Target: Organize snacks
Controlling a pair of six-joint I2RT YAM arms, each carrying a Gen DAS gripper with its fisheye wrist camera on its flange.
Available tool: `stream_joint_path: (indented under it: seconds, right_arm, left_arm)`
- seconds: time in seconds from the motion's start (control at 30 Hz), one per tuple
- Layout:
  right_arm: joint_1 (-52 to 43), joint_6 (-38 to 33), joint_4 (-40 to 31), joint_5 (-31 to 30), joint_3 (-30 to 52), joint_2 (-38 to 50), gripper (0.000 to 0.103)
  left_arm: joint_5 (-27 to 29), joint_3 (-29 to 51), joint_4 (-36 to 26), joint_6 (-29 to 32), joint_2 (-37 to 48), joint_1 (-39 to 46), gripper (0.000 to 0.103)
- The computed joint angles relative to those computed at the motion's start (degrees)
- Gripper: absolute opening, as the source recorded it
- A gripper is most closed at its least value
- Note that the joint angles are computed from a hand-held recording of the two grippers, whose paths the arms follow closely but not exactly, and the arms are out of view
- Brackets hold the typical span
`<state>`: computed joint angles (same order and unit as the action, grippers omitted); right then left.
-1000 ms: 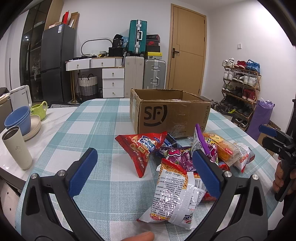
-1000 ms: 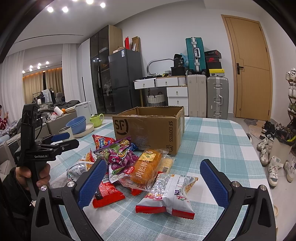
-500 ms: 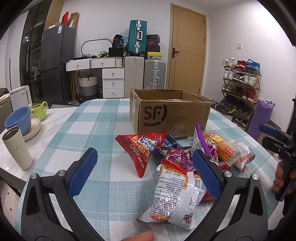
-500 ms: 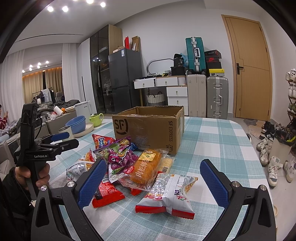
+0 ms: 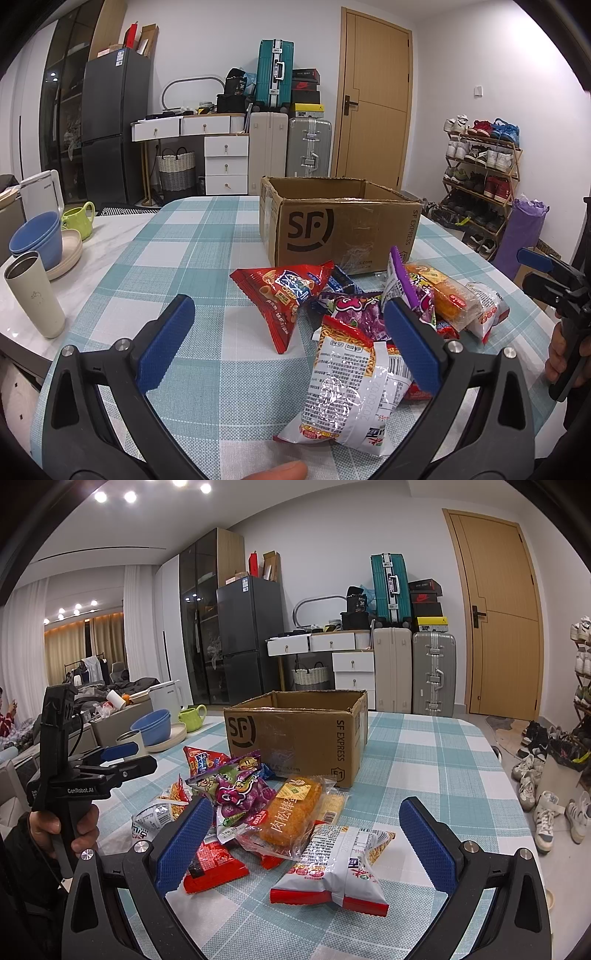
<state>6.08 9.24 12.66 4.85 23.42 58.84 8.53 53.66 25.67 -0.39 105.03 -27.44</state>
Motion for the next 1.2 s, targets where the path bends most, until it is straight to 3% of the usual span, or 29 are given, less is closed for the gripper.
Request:
stream_joint_path:
  seconds: [0.83, 1.2]
  right_arm:
    - [-1.04, -0.1, 0.26, -0.63, -0.32, 0.11, 0.103]
    - [-0.02, 1.8, -4.75, 5.3, 2.94, 2.99, 0.103]
  left_arm:
    - [-0.16, 0.19, 0.06, -0.03, 0.28, -0.12, 0.102]
    - [-0.22, -0.36, 1.13, -0.83, 0.75, -0.21, 0.102]
